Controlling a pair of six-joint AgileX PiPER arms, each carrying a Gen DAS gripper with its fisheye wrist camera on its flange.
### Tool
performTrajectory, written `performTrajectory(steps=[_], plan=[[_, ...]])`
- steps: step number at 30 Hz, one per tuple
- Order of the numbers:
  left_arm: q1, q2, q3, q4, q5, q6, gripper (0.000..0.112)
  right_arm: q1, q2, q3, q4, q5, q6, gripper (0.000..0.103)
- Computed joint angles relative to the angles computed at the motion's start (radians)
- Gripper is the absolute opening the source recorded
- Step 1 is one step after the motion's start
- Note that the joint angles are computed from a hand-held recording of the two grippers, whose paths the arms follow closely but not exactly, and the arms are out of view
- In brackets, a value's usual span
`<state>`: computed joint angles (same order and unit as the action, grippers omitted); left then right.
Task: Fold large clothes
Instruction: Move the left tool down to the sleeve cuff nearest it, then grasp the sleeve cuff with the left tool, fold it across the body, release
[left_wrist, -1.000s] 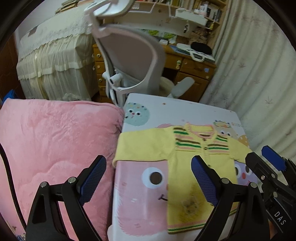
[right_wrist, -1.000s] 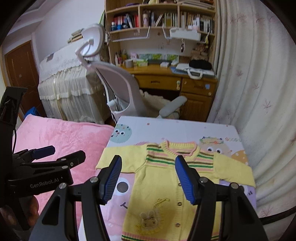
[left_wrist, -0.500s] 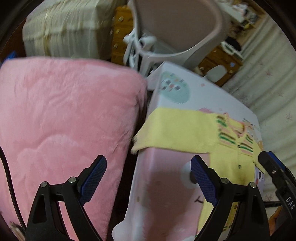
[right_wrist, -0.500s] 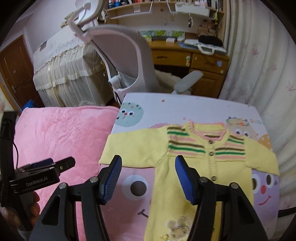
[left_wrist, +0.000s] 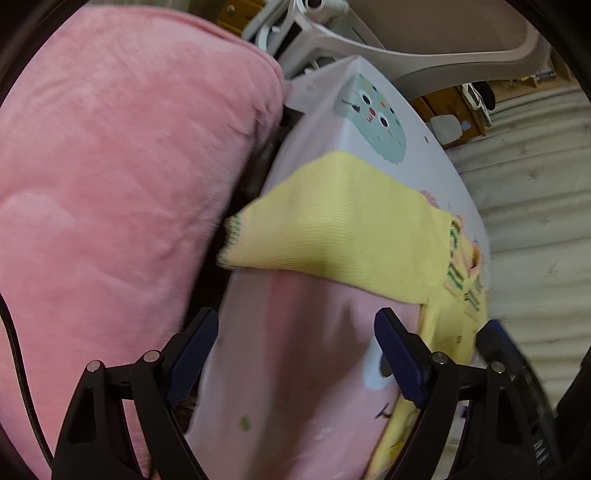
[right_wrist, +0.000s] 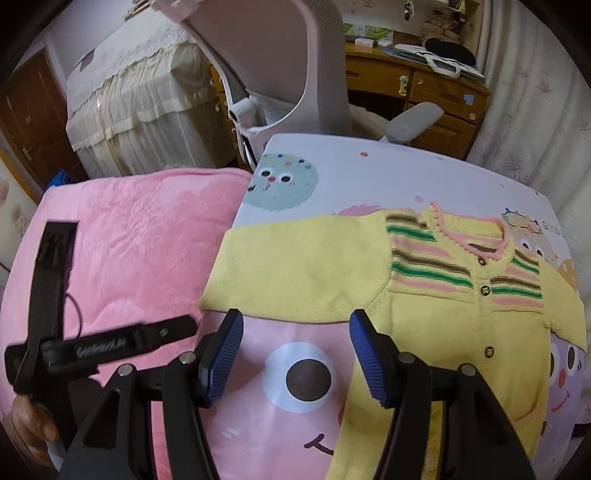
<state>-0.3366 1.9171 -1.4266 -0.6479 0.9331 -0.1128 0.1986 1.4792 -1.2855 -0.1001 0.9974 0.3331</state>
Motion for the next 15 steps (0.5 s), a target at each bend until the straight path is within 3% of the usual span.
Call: performTrajectory(steps=[15], plan=[[0.023, 0.212, -0.098, -0.307, -0.015, 0.18, 0.084, -0.035, 0.025, 0.047, -0.03, -0.014, 0.044, 0.06]])
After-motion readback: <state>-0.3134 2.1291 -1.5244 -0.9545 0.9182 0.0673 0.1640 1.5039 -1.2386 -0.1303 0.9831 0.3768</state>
